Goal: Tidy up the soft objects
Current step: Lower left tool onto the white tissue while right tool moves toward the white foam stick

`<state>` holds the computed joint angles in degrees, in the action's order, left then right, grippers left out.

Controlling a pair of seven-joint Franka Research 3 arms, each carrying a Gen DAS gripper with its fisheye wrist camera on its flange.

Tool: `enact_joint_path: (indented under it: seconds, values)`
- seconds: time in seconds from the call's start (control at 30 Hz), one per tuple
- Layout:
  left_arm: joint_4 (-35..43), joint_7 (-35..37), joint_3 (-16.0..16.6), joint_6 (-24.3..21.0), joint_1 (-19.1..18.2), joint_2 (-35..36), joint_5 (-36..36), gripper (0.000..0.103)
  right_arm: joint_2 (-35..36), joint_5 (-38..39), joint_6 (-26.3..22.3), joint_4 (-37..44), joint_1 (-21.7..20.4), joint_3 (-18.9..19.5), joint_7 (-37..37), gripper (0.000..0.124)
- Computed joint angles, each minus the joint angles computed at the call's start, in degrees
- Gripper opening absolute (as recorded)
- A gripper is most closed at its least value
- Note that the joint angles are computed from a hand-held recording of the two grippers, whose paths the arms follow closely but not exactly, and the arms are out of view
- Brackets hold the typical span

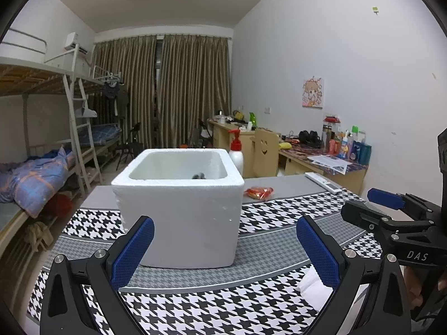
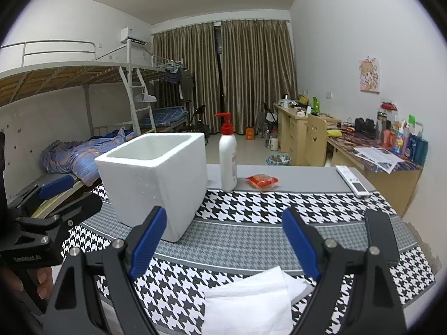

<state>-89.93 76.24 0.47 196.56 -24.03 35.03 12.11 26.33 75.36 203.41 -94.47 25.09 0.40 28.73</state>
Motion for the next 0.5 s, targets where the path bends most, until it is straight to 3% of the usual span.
enact_joint_path:
  seconds: [0.23, 0.5]
  values:
    - [-0.02, -0.2, -4.02, -0.54, 2.73, 0.32, 3.24, 0.102, -1.09, -0.86, 1.06, -2.68, -0.97, 0.57, 2.35, 0.088]
    - [0.27, -1.13, -8.48, -1.88, 5.67, 1.1, 7.22, 0.102, -0.82, 2.16, 2.51, -2.76, -1.55, 1.35, -0.37, 0.088]
